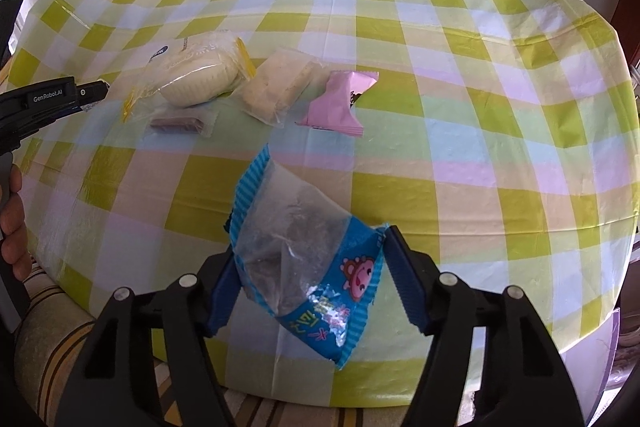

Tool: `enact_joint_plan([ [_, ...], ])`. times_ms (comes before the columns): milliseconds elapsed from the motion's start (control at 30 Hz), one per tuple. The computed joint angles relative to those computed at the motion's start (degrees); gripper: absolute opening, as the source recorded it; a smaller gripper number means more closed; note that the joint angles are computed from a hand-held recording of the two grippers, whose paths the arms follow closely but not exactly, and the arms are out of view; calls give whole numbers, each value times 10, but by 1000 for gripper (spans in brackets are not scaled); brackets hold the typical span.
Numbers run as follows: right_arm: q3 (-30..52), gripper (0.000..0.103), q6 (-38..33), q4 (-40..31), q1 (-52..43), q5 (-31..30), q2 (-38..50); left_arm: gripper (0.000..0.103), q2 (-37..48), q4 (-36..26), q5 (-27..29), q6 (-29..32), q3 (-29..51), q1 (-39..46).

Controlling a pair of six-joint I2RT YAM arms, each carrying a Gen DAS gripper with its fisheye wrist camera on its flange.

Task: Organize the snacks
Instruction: 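Grasp a blue-edged clear packet with the right tool, then carry both snacks to the white box and open both tools over it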

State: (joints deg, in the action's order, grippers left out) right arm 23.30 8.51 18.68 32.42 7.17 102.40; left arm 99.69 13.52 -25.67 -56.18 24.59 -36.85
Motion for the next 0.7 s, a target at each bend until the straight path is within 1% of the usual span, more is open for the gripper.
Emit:
enact_joint_plan([
  [100, -8, 64, -1, 1, -1, 0, -10, 34, -14, -9, -7, -17, -6, -20],
  [133, -12, 61, -2, 3, -1, -2, -14, 34, -19, -14, -10, -24, -8, -28],
  [167, -16, 53, -1, 3, -1, 0, -19, 34, -25, -19, -14, -31, -9, -36],
  [200, -20, 51, 1, 3, 0, 4, -26, 34, -29, -24, -17, -37, -10, -43],
  [333, -30, 50, 2, 5, -5, -3, -39, 34, -42, -41, -26, -59, -12, -70],
  [400, -39, 45, 1, 6, -12, -13, -51, 34, -53, -55, -33, -71, -11, -85],
  [467, -48, 44, 2, 5, -21, -21, -65, 34, -63, -72, -41, -83, -7, -108],
  [700, -83, 42, 1, 3, -54, -39, -119, 33, -68, -127, -68, -122, 34, -191],
])
